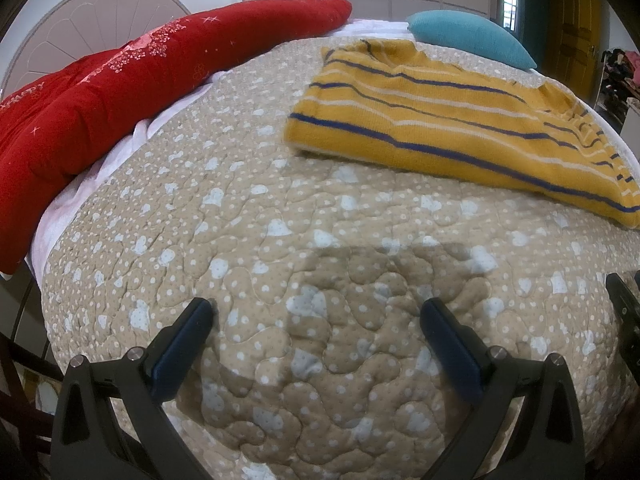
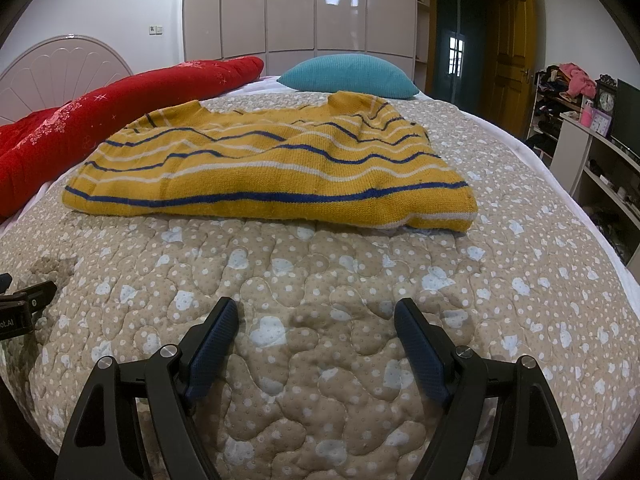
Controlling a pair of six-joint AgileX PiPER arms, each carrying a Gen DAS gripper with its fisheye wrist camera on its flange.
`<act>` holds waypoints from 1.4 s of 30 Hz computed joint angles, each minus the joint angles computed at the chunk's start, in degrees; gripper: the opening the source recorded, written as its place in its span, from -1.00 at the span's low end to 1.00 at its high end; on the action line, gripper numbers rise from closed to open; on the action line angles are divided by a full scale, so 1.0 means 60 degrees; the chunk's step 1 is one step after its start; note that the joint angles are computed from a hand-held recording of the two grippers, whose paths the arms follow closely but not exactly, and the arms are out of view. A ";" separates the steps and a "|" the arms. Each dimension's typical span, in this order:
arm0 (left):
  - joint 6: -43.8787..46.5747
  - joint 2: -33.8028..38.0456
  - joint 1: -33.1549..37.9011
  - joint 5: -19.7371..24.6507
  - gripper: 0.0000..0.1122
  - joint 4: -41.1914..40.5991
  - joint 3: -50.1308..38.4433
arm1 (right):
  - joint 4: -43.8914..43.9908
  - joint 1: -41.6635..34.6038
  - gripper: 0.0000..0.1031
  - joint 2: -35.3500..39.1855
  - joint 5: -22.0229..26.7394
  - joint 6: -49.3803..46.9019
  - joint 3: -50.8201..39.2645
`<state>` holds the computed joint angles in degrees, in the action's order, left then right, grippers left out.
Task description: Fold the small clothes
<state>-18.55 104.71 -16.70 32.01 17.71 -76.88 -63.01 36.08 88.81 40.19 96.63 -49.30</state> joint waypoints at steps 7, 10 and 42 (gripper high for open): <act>0.0447 0.0538 -0.0010 0.1528 0.84 -0.0529 -0.1242 | 0.0037 -0.0119 0.65 -0.0058 -0.0198 -0.0121 0.0051; 0.0397 0.0794 -0.0032 0.2092 0.84 -0.0551 -0.1760 | -0.0042 -0.0131 0.66 -0.0146 -0.0316 -0.0084 0.0161; 0.1155 0.1044 0.0473 0.2373 0.84 -0.1786 -0.2341 | 0.1413 -0.0630 0.77 -0.0022 -0.0631 -0.2238 -0.0381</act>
